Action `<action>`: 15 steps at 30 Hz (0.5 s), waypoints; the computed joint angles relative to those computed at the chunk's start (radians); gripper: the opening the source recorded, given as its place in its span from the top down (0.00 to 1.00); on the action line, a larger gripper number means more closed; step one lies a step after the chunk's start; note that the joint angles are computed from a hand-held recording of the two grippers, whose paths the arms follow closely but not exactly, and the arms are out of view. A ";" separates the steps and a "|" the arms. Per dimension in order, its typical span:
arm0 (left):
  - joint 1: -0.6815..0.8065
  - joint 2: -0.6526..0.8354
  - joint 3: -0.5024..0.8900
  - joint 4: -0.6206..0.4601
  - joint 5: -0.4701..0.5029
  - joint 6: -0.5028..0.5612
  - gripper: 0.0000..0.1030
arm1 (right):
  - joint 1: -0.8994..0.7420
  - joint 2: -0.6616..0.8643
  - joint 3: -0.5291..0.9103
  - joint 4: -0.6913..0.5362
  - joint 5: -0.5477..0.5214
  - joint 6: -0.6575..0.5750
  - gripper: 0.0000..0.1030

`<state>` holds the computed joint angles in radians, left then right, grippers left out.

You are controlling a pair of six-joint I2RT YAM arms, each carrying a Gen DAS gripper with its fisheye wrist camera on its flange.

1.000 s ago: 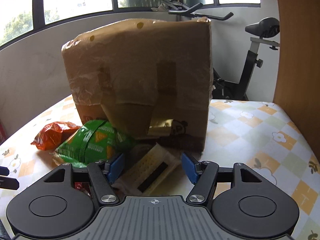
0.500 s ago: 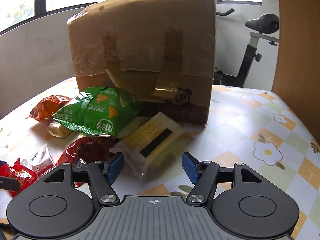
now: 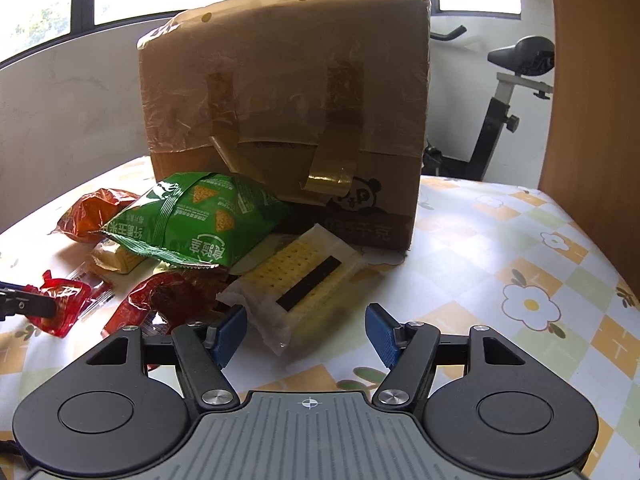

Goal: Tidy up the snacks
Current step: 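Lower the left tool onto the red jerky pack while the right tool reaches the cracker pack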

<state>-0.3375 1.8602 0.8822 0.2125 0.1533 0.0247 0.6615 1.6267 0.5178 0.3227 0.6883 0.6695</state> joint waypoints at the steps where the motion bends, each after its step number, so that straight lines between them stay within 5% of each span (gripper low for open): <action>1: -0.001 0.005 0.004 0.002 -0.002 0.002 0.56 | 0.001 -0.003 -0.003 0.004 0.003 0.002 0.38; 15: -0.021 0.065 0.049 0.043 -0.033 0.035 0.41 | -0.020 0.002 0.005 -0.005 -0.036 0.009 0.37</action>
